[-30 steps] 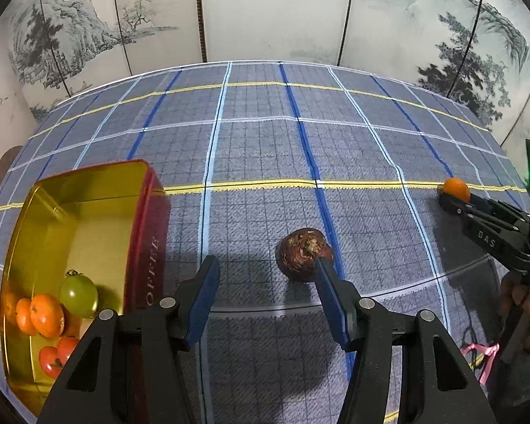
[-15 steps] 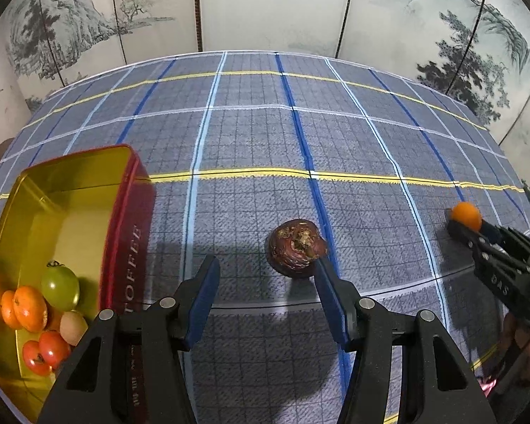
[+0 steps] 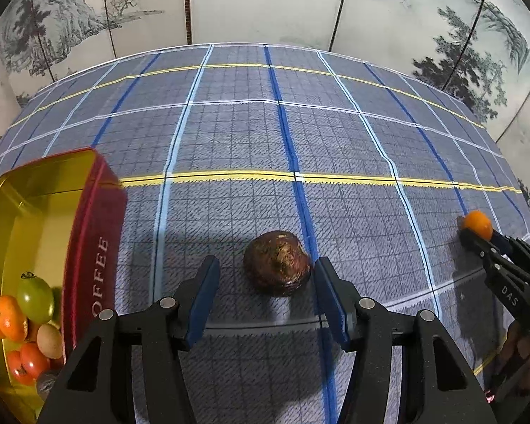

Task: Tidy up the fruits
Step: 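Grasp the dark brown fruit with the left gripper and lift it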

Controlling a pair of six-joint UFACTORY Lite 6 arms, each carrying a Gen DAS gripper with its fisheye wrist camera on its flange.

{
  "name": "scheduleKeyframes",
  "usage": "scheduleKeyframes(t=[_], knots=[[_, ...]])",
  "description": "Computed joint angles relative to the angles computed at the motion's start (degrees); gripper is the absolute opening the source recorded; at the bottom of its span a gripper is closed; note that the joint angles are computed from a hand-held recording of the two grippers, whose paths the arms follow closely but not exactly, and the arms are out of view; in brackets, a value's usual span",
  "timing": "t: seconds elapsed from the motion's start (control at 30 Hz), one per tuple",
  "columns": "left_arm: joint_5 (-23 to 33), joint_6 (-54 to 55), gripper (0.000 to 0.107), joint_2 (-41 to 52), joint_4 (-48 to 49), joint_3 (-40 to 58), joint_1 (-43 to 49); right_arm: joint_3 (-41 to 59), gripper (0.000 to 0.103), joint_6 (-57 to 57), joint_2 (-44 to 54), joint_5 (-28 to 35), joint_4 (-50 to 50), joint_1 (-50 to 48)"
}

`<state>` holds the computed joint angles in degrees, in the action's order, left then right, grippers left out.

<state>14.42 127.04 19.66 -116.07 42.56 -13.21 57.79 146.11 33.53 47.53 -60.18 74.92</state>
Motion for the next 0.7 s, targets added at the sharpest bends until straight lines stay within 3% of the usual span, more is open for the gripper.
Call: scheduleKeyframes(t=[0.27, 0.4, 0.7], knots=[[-0.11, 10.53, 0.054, 2.17, -11.90, 0.97, -1.44, 0.61, 0.031, -0.64, 0.40, 0.06, 0.19, -0.15], [-0.31, 16.00, 0.041, 1.47, -17.14, -0.02, -2.14, 0.55, 0.032, -0.55, 0.35, 0.07, 0.20, -0.11], [-0.12, 19.07, 0.041, -0.34, -19.26, -2.42, -1.58, 0.60, 0.032, -0.63, 0.37, 0.11, 0.26, -0.11]])
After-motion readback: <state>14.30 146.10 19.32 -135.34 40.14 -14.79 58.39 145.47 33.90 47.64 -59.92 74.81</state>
